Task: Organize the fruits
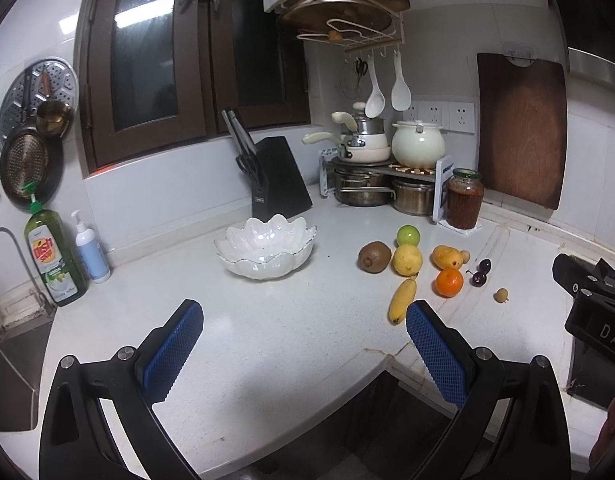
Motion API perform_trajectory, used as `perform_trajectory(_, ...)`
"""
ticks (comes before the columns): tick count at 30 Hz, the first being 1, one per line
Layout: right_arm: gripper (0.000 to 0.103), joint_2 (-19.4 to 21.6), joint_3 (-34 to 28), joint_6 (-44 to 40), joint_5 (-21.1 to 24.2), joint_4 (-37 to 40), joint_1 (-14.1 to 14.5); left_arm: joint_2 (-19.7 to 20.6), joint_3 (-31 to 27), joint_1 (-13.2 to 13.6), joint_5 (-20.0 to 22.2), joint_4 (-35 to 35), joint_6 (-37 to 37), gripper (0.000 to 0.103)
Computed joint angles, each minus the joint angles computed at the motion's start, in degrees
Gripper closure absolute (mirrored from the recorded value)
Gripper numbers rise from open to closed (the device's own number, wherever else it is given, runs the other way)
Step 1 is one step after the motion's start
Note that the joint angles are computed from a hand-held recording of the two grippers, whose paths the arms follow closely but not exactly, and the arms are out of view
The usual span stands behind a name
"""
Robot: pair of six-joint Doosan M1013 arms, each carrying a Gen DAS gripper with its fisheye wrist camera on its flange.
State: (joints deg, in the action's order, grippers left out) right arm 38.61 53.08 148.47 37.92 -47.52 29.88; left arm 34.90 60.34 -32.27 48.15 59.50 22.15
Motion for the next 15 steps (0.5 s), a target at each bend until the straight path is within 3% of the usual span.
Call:
perform_trajectory(10,0.001,3.7,-5.8,-2.6,2.8,3.1,-0.7,3.3,-4.9,1.8,-4.0,-6.8,9.3,0.000)
perform_trajectory(15,0.001,6.7,-11.0,-6.5,4.6,7.2,-1.2,5.9,-8.9,2.9,-5.4,-12.0,16.5,0.006)
